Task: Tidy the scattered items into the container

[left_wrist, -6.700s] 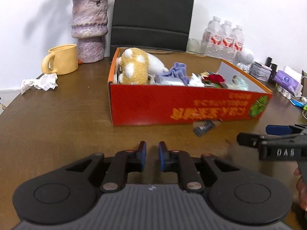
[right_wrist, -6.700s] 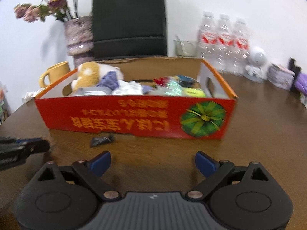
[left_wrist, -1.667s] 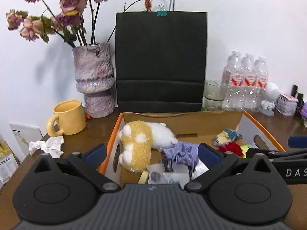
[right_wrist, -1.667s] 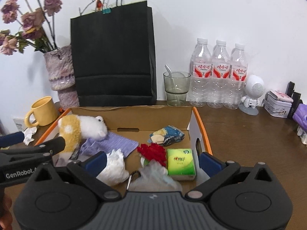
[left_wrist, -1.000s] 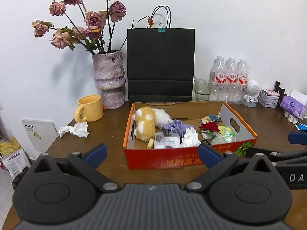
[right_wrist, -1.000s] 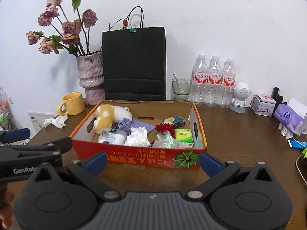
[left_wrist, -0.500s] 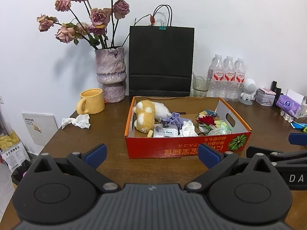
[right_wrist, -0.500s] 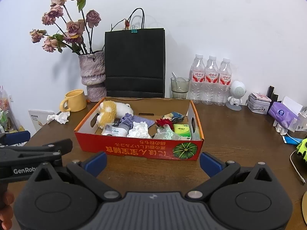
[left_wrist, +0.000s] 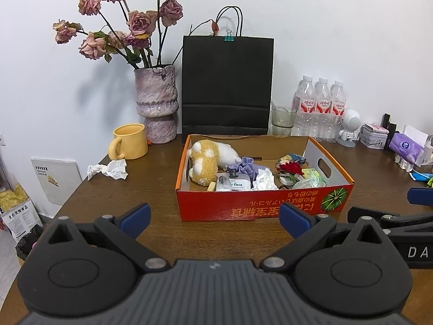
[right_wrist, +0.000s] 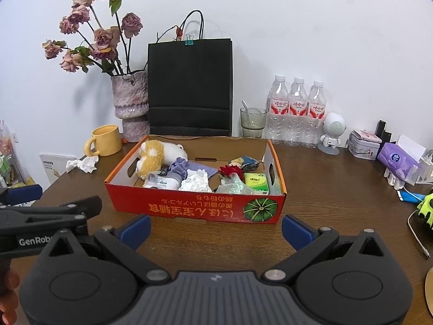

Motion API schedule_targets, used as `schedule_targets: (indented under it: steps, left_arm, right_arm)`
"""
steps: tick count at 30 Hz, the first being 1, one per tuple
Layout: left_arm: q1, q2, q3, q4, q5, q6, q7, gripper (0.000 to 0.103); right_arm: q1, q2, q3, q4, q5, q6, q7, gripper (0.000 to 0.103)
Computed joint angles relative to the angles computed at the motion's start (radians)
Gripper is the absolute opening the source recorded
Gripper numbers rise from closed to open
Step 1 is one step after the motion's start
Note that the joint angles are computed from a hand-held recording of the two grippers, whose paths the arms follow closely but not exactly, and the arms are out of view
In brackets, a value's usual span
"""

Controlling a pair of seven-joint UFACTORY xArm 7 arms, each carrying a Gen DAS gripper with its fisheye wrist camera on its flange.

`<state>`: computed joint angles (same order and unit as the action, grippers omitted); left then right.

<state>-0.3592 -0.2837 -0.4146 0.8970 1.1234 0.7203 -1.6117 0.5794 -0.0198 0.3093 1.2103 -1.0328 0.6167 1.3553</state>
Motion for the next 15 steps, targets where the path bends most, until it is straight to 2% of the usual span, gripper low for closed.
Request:
schedule_targets:
  steps: [15]
  left_arm:
    - [0.006,-0.011,-0.001,-0.011,-0.013,-0.003,0.008,0.103]
  right_arm:
    - [0.008,0.007,-0.001,0.004,-0.001,0.004,0.003,0.103]
